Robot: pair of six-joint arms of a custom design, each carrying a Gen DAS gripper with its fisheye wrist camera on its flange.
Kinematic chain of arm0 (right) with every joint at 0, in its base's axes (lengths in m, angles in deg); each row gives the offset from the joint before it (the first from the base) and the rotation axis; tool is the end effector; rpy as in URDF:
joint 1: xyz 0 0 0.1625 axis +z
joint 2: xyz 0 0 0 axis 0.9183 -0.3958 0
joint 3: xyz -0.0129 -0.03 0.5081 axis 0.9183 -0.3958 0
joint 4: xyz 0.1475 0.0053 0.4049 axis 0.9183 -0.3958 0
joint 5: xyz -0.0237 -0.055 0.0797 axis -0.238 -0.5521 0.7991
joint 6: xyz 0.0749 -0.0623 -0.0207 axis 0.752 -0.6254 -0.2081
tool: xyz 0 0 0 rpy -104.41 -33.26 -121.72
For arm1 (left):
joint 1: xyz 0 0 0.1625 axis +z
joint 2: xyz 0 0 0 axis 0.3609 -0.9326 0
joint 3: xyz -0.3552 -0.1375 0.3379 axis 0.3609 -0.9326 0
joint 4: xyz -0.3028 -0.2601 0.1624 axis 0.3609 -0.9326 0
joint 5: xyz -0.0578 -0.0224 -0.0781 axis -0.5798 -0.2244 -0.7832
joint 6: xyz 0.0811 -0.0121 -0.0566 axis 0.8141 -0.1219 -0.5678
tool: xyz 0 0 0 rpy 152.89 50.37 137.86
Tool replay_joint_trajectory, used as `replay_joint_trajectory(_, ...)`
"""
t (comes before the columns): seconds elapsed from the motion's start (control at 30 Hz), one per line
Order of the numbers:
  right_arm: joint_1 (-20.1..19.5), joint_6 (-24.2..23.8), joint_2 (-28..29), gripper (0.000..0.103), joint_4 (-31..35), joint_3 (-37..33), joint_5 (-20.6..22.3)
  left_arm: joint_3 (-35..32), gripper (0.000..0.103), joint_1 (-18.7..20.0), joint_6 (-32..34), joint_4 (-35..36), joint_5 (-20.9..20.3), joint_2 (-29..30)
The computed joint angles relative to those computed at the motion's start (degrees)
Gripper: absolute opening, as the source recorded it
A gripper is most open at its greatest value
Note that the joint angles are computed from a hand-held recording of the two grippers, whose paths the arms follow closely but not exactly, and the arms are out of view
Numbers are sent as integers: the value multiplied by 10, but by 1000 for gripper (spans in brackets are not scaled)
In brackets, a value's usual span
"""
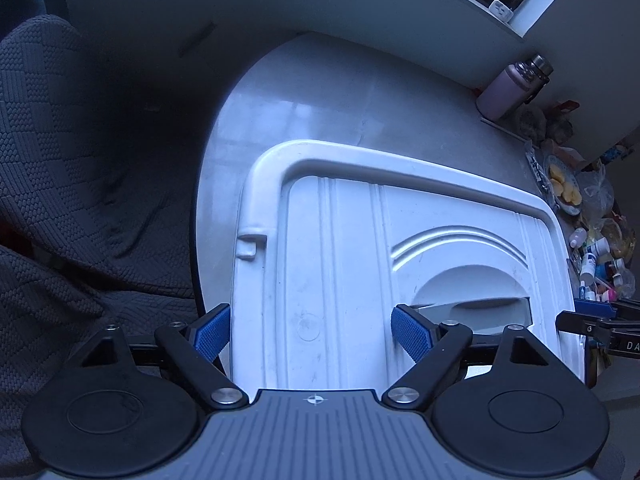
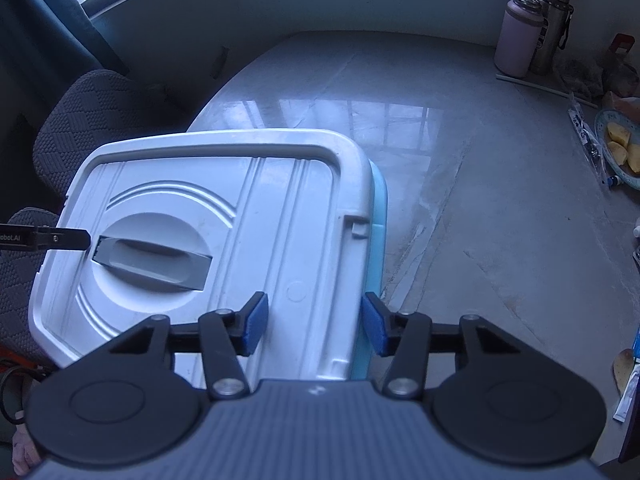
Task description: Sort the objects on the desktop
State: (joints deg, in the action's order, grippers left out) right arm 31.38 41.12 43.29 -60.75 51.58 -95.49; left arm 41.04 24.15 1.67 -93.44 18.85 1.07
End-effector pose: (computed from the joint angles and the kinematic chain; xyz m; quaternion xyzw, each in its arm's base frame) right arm 0.2161 -0.8828 0.4861 0.2645 -0.9253 0.1194 0.2443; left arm -0.4721 -0.7632 0.2880 -0.0401 0.9298 -0.2672 0.2498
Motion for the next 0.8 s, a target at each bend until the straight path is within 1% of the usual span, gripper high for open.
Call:
replay_joint_trajectory(0.33,-4,10,-14,51,-20,23,-2,-41,86,-1,19,23,-4,19)
replay_joint_trajectory(0.47,-6,13,-20,51,-29,43,-3,-49,86,0,21,35,-2,22)
replay_joint_trajectory(0.53,-7,15,-23,52,-31,47,1,-55,87,2,15,51,-9,24)
replay_joint_trajectory(0.6,-8,25,-22,58,-21,41,2,-63,87,4,11,71,-17,28)
replay_joint_trajectory(0.67,-8,30,-25,63,-20,45,-3,-50,88,3,16,63,-17,22)
replay_joint_trajectory(0.8,-7,24,-34,66,-18,58,-6,-52,89,2,10,79,-8,22)
